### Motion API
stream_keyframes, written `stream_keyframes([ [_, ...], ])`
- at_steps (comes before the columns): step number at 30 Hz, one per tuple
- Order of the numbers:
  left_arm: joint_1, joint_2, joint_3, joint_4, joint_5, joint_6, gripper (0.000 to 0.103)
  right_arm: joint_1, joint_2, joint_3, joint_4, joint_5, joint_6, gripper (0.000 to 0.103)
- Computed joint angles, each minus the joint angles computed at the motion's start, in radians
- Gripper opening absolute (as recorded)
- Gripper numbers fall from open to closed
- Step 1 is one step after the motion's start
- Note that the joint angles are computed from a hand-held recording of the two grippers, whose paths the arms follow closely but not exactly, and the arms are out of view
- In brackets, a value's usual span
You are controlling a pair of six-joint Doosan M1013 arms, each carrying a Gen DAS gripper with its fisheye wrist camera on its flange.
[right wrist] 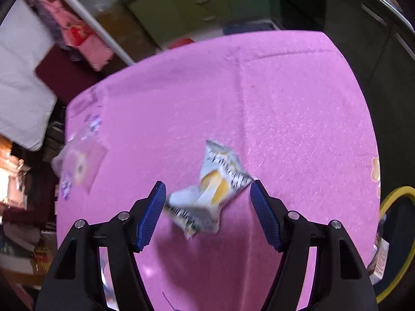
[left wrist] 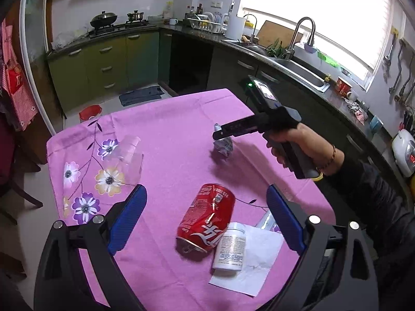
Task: Collect trash
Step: 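Grasp the crumpled snack wrapper with the right gripper, then carry the snack wrapper over the bin and open the right gripper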
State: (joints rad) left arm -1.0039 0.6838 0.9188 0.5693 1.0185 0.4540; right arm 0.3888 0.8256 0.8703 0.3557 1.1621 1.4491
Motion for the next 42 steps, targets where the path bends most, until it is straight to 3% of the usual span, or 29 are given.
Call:
stream_keyframes([
  [5, 0.004, -0.018, 0.038, 0.004, -0.029, -0.015, 0.089, 0.014, 0.069, -0.120, -0.072, 0.107, 0.064, 0.061],
  [7, 0.004, -0.024, 0.049, 0.008, -0.032, -0.027, 0.089, 0.025, 0.090, -0.157, -0.101, 0.147, 0.062, 0.052],
  [8, 0.005, -0.028, 0.056, 0.010, -0.032, -0.033, 0.089, 0.031, 0.093, -0.162, -0.121, 0.153, 0.057, 0.051],
  [10, 0.005, -0.034, 0.067, 0.011, -0.031, -0.040, 0.089, 0.044, 0.085, -0.151, -0.153, 0.152, 0.040, 0.038],
  [15, 0.006, -0.035, 0.071, -0.003, -0.019, -0.032, 0.089, 0.063, 0.048, -0.083, -0.190, 0.108, -0.012, 0.030],
  [22, 0.006, -0.015, 0.042, -0.035, -0.012, 0.017, 0.089, 0.031, -0.097, 0.123, -0.113, -0.037, -0.102, 0.029],
  [27, 0.004, 0.008, 0.004, -0.055, -0.009, 0.064, 0.089, -0.041, -0.230, 0.286, -0.106, -0.152, -0.103, 0.030],
  [31, 0.002, 0.025, -0.023, -0.065, -0.005, 0.091, 0.089, -0.112, -0.291, 0.367, -0.204, -0.204, 0.001, 0.031],
  [38, 0.001, 0.053, -0.074, -0.098, 0.024, 0.144, 0.089, -0.196, -0.246, 0.381, -0.352, -0.170, 0.148, 0.035],
  [42, 0.002, 0.069, -0.101, -0.120, 0.049, 0.179, 0.089, -0.215, -0.214, 0.370, -0.387, -0.196, 0.218, 0.060],
])
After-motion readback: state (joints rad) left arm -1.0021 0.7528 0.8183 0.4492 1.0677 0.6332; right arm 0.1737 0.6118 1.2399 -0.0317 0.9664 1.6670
